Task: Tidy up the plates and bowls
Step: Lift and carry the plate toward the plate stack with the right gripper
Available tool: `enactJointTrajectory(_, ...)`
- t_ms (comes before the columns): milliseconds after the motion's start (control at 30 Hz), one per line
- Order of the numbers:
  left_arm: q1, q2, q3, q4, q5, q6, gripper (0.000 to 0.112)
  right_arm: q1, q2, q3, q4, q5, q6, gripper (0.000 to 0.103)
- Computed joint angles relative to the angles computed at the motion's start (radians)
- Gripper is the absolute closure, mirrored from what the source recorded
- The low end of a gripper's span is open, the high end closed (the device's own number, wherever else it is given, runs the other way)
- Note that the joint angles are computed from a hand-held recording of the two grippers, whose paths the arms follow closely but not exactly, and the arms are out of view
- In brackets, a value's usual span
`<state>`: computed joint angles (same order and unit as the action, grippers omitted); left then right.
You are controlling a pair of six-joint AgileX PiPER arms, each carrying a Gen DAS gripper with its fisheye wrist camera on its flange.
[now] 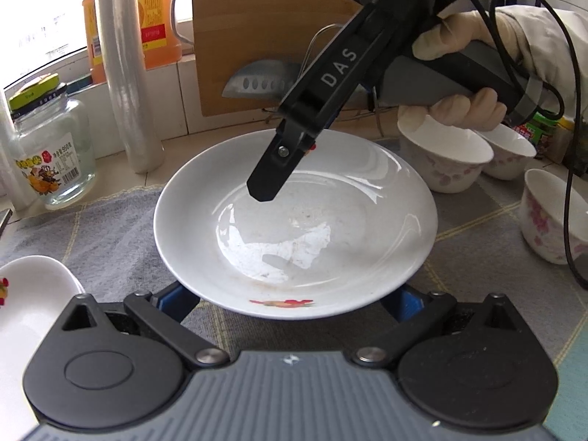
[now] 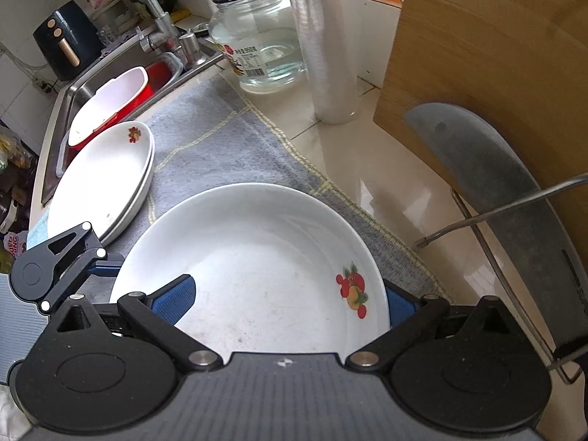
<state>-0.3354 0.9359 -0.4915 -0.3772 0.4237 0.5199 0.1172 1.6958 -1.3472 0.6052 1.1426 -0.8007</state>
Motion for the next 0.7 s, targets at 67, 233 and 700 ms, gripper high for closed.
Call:
enactJointTrajectory(67,0.004,-0.027,-0.007,0.023,0.032,-0.017,0.010,0.003,-0.019,0.008,-0.001,0.004,0.005,0.000)
enactJointTrajectory(233,0.028,-0.103,-0.019,0.039,0.113,-0.024,0.010,0.017,-0.069,0.032,-0.003,0.010,0.024,0.000)
enactJointTrajectory(700,0.371,-0.266,-0.042,-0.180,0.404,0.317,0.010,0.114,-0.173,0.058,-0.015,0.006,0.119,0.000)
